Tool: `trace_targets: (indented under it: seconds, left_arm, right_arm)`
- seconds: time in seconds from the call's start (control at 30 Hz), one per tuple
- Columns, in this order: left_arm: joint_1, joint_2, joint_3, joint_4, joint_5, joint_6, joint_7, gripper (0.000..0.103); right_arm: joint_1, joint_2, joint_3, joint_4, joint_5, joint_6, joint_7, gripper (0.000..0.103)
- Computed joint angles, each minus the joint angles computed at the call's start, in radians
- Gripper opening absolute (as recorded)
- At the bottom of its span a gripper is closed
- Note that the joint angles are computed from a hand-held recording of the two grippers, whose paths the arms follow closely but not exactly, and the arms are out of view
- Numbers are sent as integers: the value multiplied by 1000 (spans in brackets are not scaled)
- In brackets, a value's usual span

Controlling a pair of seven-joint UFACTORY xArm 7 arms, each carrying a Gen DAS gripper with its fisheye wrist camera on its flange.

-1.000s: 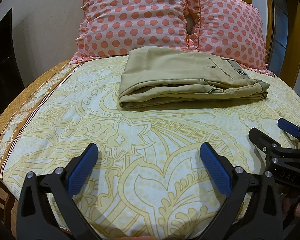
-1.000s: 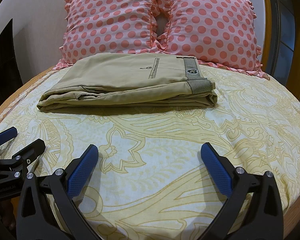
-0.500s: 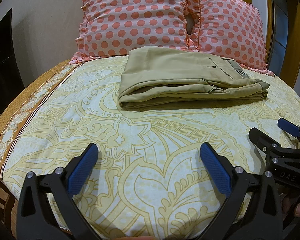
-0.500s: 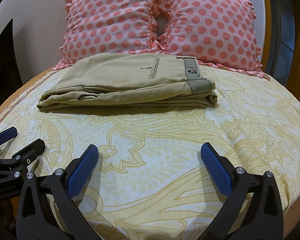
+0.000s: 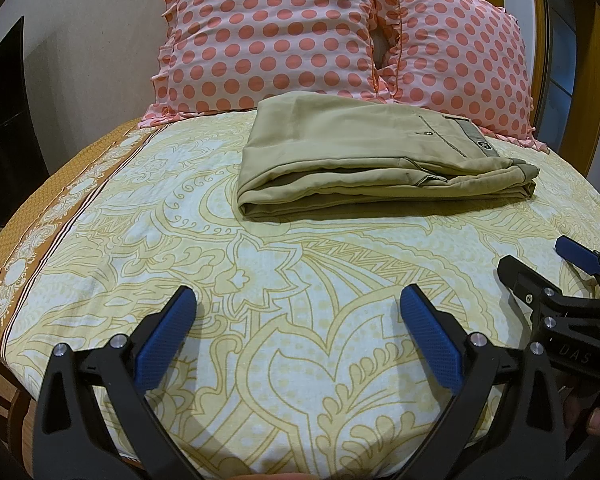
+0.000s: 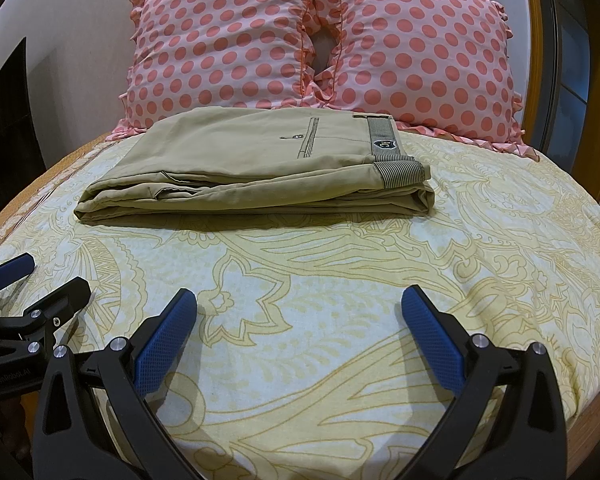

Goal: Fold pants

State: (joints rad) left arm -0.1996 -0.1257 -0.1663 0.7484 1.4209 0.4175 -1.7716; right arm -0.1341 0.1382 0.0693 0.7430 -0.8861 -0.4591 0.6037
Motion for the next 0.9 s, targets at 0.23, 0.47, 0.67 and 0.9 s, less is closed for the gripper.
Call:
trace_targets:
  seconds: [0.23, 0.47, 0.67, 0.9]
  left_arm:
    - [0, 0, 0, 0, -2, 0, 2, 101]
    - [2, -3, 2, -2, 3, -3, 2, 101]
    - [3, -1, 1, -1, 4, -4, 1, 101]
    - [3, -1, 3, -3, 19, -6, -10, 101]
  right_arm:
    - [0, 0, 0, 0, 3, -1, -3, 102]
    - [1, 0, 1, -1, 7, -1, -6, 102]
    - [1, 2, 0, -1, 9, -3, -9, 102]
    - [3, 3, 1, -2, 17, -2, -15, 102]
